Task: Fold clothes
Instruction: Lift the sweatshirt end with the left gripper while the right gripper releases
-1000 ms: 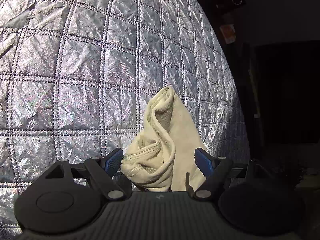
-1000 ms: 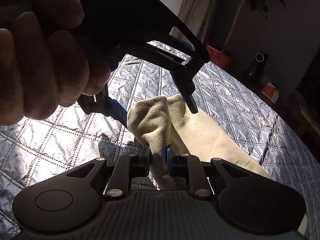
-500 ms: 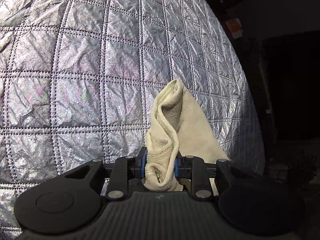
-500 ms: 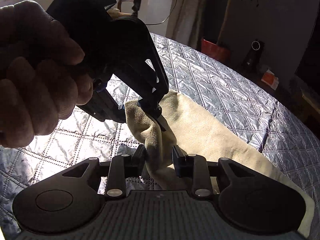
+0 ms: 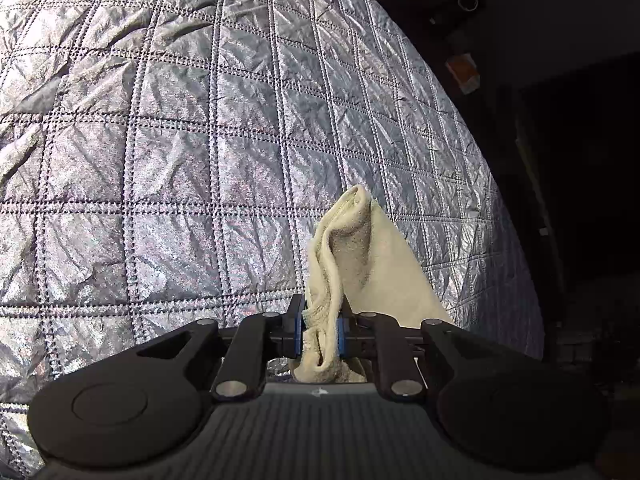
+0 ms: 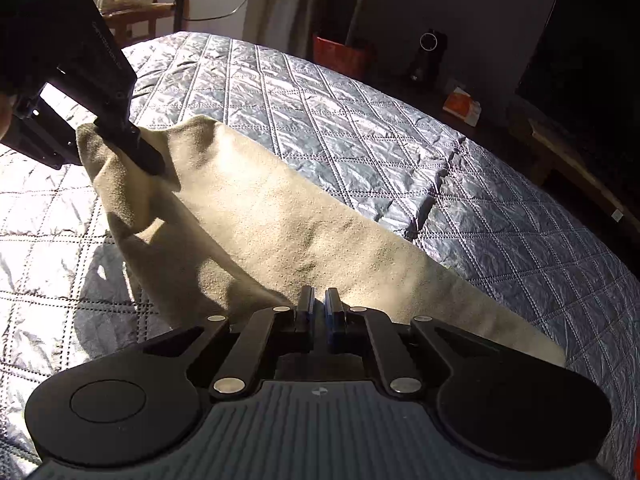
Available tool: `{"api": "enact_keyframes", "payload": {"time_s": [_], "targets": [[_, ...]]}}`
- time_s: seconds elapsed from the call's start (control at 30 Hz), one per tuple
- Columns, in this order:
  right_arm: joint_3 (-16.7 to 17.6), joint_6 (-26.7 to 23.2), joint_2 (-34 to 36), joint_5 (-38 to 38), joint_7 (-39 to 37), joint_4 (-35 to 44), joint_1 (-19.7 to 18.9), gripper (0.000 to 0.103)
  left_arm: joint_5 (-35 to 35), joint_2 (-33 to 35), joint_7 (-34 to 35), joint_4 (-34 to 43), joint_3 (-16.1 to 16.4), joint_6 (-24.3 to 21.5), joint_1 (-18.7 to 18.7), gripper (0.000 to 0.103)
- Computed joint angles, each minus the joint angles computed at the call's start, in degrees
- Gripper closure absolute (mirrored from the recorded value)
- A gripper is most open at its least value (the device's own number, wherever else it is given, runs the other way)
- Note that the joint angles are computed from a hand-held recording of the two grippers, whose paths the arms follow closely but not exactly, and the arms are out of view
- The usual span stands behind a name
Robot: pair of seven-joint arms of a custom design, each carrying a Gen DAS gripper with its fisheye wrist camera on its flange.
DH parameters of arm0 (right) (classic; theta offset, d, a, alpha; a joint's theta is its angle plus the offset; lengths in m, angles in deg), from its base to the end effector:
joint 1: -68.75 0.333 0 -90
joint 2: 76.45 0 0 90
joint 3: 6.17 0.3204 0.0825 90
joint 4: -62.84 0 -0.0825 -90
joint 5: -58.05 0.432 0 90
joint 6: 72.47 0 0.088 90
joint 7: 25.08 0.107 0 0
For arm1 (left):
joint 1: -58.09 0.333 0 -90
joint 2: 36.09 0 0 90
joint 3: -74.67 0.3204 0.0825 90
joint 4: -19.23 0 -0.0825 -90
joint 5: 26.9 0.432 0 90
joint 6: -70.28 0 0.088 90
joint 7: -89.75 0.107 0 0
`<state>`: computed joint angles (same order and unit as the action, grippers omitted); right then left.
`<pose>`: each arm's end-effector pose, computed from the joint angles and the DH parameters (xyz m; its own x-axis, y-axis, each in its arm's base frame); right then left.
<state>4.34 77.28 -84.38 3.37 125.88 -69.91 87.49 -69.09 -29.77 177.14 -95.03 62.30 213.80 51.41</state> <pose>0.4784 0.2898 0.4134 0.0985 -0.9654 0.2416 -0.7249 -0.2359 -0.6472 0.6195 -0.2056 0.4293 0.1283 -0.7859 0.6048 -0.9425 -0.2865 -0.1723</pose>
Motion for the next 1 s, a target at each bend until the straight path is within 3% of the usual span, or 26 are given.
{"api": "enact_keyframes", "payload": {"time_s": [0.17, 0.3, 0.37, 0.57, 0.63, 0.7, 0.77, 0.87, 0.93, 1.0], "targets": [[1.04, -3.52, -0.53, -3.56, -1.30, 0.61, 1.12, 0.097, 2.05, 0.00, 0.57, 0.07, -0.05, 1.43, -0.35, 0.091], [1.16, -3.06, -0.80, -0.43, -6.35, -0.04, 2.37, 0.098, 2.48, -0.03, 1.11, -0.08, -0.11, 2.62, -0.44, 0.091], [1.74, -3.41, -0.35, -2.36, -3.49, -0.11, 2.25, 0.100, 1.10, -0.28, 2.24, -0.40, -0.22, 3.37, -0.25, 0.092], [0.12, 3.39, -1.73, 1.28, 5.34, -2.17, 0.37, 0.100, -5.42, -1.70, 11.47, -1.38, -1.33, 7.68, -0.99, 0.092], [0.37, 2.51, -1.73, 2.66, 2.32, -1.83, 0.45, 0.100, -8.80, -2.11, 15.87, -1.45, -1.77, 8.81, -1.53, 0.092], [0.05, 2.88, -2.74, 5.64, 0.51, -2.00, 0.37, 0.097, -10.56, -2.73, 19.55, -1.72, -2.02, 9.89, -2.32, 0.092], [0.63, 5.22, -5.50, 4.23, 6.44, -3.88, -1.51, 0.078, -10.63, -3.09, 21.53, -1.92, -2.01, 10.75, -3.16, 0.092], [-1.80, 8.64, -6.80, 15.21, 3.15, -7.18, -0.83, 0.076, -11.76, -3.36, 24.00, -2.00, -1.89, 11.01, -3.91, 0.092], [1.37, 11.50, -7.43, 11.55, 7.18, -8.73, -4.28, 0.076, -13.78, -3.47, 26.11, -1.83, -1.89, 11.00, -4.22, 0.092], [3.59, 9.77, -6.92, 9.65, 8.67, -7.77, -5.56, 0.076, -17.50, -3.83, 29.80, -1.75, -2.07, 10.94, -4.55, 0.092]]}}
